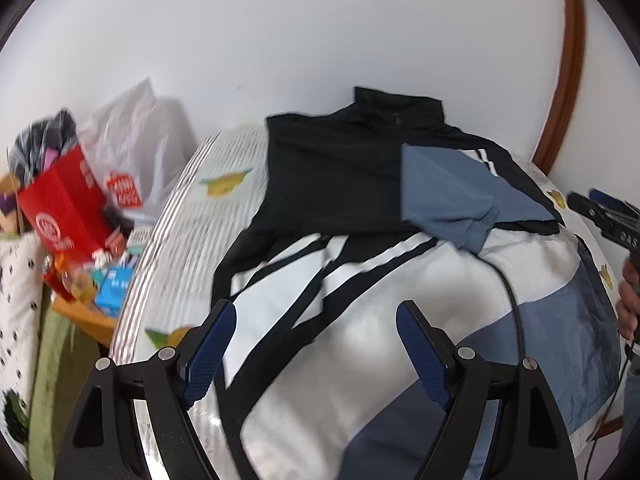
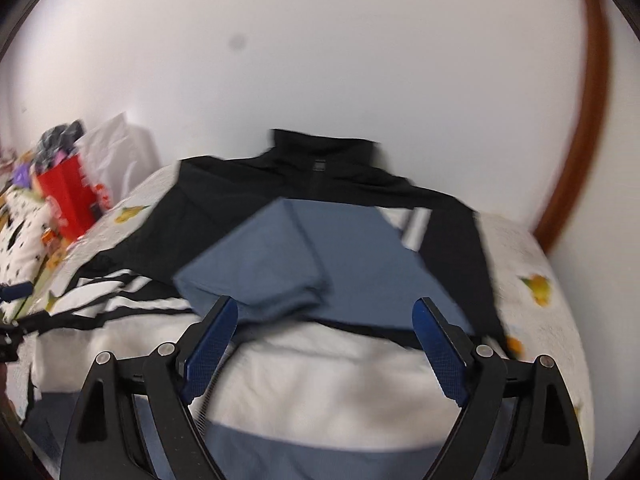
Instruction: Fold large clothes
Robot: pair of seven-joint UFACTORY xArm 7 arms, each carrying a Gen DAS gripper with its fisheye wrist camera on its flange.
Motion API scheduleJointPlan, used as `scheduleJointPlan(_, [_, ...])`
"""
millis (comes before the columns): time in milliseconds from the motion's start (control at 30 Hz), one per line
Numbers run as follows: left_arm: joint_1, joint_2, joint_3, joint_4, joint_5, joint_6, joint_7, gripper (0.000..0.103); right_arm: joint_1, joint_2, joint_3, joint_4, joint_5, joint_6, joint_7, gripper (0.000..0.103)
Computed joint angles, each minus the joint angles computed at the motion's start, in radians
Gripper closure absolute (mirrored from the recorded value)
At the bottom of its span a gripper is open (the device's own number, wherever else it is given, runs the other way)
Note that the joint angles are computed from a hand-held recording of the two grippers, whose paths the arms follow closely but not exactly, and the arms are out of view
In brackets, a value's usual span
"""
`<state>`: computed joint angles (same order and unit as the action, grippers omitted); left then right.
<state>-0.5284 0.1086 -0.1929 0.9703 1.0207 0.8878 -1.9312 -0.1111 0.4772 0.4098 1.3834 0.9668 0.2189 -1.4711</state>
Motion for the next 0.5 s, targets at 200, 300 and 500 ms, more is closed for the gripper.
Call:
scheduleJointPlan(200, [-0.017, 0.101, 0.022, 0.166, -0.004, 0.001, 0.086, 0.022, -0.051, 0.007, -0.072, 0.032, -0.025, 0.036, 0.078, 0.015])
scheduleJointPlan(300, [-0.033, 0.166, 0.04, 0.261, -0.031, 0.011, 0.163, 0.022, -0.073, 0.017, -0.108, 0.065, -0.058, 0.083, 0.132, 0.023])
scheduleJointPlan(500, [-0.068, 0.323, 0.102, 0.463, -0.074, -0.019, 0.338, 0.022, -0.1, 0.037, -0.135, 0.116, -0.118, 0.129, 0.179, 0.026])
